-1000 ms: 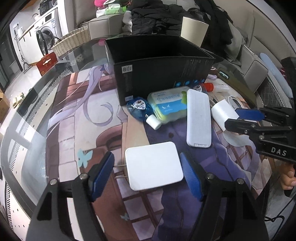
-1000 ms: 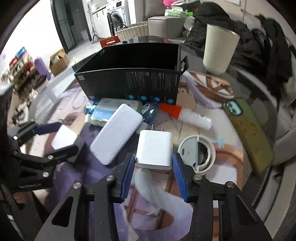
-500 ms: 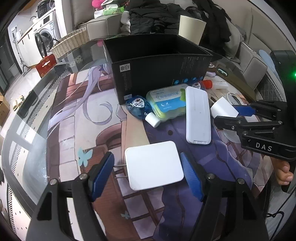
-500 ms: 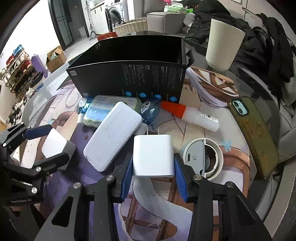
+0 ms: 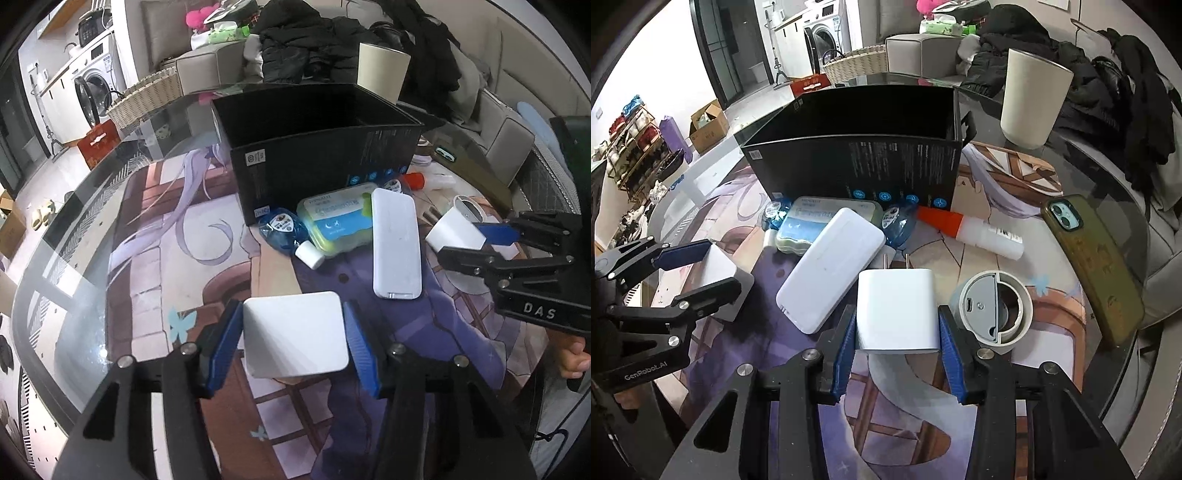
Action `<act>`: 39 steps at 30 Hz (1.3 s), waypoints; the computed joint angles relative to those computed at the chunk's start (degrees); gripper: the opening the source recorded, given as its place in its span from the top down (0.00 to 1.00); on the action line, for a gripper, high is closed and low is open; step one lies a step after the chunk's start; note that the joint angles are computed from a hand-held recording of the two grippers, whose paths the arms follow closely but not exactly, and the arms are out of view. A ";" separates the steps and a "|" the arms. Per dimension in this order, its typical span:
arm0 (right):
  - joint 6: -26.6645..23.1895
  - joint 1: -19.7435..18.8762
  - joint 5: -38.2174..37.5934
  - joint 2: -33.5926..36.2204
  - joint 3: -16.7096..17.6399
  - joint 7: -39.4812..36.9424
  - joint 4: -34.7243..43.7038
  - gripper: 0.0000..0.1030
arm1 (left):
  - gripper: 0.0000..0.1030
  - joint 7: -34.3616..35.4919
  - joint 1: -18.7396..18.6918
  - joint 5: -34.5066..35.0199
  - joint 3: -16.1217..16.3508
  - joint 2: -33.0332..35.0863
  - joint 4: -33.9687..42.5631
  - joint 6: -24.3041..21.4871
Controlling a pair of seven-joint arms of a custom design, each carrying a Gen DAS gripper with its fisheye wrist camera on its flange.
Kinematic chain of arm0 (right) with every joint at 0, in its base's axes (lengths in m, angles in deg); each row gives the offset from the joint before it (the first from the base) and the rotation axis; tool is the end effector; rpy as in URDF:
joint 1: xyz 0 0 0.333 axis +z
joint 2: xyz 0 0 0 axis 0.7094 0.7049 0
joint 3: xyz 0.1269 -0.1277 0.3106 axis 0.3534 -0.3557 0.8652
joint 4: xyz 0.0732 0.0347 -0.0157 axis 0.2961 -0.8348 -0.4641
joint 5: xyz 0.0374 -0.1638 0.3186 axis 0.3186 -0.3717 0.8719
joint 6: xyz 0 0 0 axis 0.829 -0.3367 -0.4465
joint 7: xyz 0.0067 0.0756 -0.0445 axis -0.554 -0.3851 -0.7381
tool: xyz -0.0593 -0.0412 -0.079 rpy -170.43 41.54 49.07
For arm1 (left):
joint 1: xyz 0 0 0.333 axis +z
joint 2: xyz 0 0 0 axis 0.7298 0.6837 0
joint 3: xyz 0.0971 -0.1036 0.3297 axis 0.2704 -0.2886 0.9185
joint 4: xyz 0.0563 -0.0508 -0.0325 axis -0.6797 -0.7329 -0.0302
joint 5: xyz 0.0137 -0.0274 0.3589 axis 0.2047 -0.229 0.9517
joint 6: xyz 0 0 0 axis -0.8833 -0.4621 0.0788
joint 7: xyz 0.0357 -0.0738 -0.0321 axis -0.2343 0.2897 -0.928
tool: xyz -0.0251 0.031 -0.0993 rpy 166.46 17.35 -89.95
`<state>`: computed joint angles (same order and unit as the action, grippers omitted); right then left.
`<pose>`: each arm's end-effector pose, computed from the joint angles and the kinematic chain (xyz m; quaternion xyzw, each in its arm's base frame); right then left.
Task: Organize rigid objects
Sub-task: 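Grasp the white charger with the right gripper while the left grasps the white pad, then drop the charger into the black box with the right while the left drops the pad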
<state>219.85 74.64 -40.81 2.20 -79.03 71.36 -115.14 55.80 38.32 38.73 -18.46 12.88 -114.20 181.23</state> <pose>0.6196 0.2183 0.3028 -0.7280 0.6406 -0.1552 0.1887 0.6250 -0.2598 0.3021 -0.5077 0.8110 -0.2589 0.1327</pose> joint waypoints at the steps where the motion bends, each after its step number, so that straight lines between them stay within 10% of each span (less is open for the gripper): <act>1: -0.39 -0.49 0.27 0.12 0.52 -0.23 0.19 0.59 | 0.47 -0.13 0.01 -0.06 -0.03 -0.03 -0.09 0.14; 10: 2.26 2.57 -0.82 -0.37 -2.13 0.55 -1.19 0.59 | 0.47 -1.12 -1.19 0.86 1.80 -1.36 -2.05 5.19; 18: 20.50 21.10 2.56 -0.88 -20.39 0.64 -8.67 0.59 | 0.47 -0.53 -17.27 -3.84 20.56 -4.42 -8.47 25.71; 27: 36.83 25.95 11.94 -0.35 -23.99 -6.72 -9.81 0.59 | 0.47 6.45 -12.55 -9.18 15.00 -3.52 -5.06 37.33; 33: 33.61 20.27 13.43 1.39 -20.02 -9.94 -0.82 0.59 | 0.47 6.38 -9.79 -9.89 11.80 0.57 5.61 30.35; 39: 15.84 5.79 12.71 6.25 -8.97 -10.43 16.68 0.59 | 0.47 2.33 -7.21 -6.75 8.89 8.91 23.82 12.60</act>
<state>235.69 80.43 -28.10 8.45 -88.01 60.93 -98.47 58.13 31.11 31.98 -9.57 21.79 -90.38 193.82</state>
